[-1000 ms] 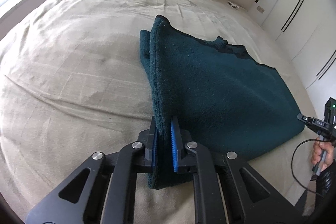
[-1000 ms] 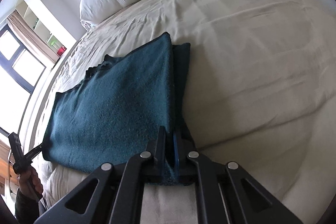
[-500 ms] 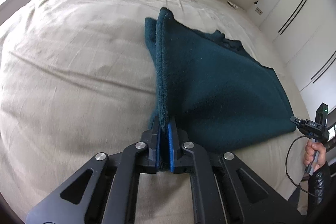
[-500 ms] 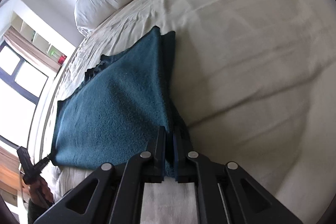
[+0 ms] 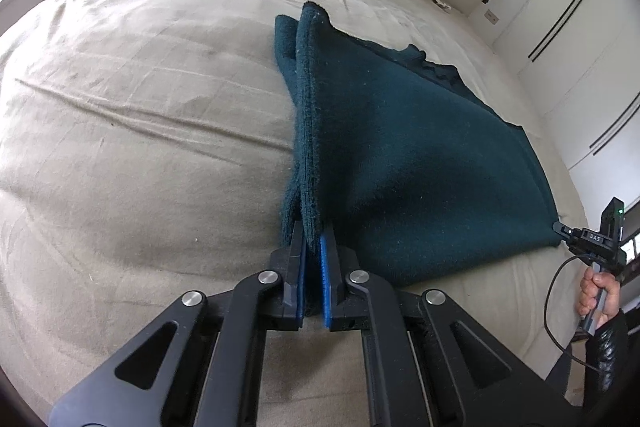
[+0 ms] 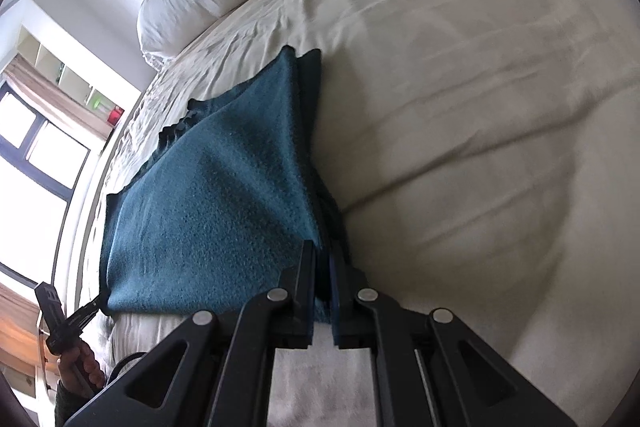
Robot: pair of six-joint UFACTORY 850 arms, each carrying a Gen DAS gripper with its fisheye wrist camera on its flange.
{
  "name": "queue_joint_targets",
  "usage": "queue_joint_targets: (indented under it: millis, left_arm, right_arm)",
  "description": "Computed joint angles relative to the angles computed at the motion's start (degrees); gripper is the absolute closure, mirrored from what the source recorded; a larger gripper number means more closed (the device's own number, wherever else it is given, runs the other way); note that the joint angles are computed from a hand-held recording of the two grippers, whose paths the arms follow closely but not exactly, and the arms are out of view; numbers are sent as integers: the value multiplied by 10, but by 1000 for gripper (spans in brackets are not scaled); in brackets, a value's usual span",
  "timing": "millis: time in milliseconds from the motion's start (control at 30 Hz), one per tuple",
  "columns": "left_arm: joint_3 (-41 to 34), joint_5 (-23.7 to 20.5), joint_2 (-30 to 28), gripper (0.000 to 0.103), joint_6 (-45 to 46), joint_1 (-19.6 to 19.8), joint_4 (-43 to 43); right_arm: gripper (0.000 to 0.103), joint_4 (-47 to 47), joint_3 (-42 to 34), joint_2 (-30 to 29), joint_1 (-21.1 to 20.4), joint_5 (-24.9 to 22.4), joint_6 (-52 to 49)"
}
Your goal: Fold small clothes
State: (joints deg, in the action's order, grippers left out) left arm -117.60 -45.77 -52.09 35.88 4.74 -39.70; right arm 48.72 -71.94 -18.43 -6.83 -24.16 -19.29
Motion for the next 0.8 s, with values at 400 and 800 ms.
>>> queue_joint_targets:
  millis: [400,800]
  left_arm:
    - [-38,-19,-26,98,-31,1,13]
    - [-34,-39,0,95,-104,11,75]
  right_arm:
    - [97,72,39,18,-4,13,-42]
    - [66,52,50,46,-11,27,-14]
